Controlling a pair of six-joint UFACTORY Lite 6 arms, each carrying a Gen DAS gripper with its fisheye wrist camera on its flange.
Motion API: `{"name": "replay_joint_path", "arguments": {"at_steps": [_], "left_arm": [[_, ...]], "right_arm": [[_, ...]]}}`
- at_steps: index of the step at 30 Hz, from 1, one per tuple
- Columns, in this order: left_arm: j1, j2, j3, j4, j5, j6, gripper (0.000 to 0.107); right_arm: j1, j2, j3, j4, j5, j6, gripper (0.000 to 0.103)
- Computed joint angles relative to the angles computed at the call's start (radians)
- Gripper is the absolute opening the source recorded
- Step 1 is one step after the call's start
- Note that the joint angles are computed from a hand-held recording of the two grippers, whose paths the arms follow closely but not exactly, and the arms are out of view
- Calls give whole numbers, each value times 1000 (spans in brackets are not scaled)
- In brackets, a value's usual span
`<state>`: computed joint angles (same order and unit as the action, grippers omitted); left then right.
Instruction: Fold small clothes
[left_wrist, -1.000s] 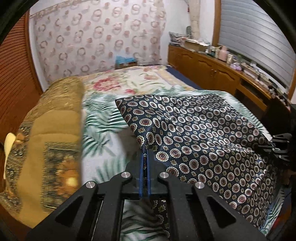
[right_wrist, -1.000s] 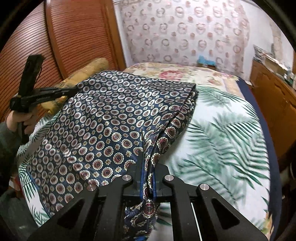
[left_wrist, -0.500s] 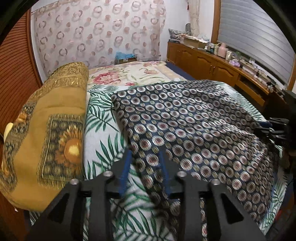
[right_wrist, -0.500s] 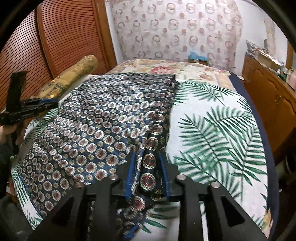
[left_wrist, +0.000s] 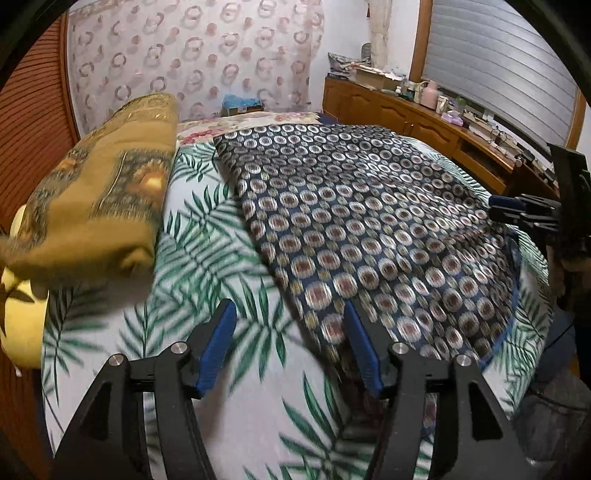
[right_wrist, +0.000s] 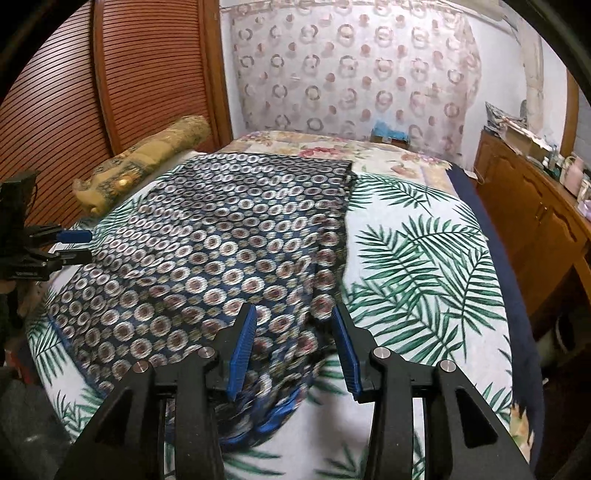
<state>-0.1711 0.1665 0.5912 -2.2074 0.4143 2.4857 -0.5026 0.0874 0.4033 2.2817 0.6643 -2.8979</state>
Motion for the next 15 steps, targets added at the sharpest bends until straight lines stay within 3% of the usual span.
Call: {"name": "replay_joint_path", "arguments": {"at_steps": [7, 11, 13, 15], "left_arm": [[48, -95, -151, 56, 50, -14, 61], [49, -118, -197, 70, 78, -19, 49], [39, -125, -202, 71, 75, -22, 37], [48, -122, -196, 137, 86, -92, 35]], "right_arm": [[-2, -203, -154, -110, -6, 83, 44], [25, -312, -214, -157, -34, 146, 44], [54, -318, -213, -148, -49, 157, 44], [81, -321, -212, -132, -60, 156, 44]]}}
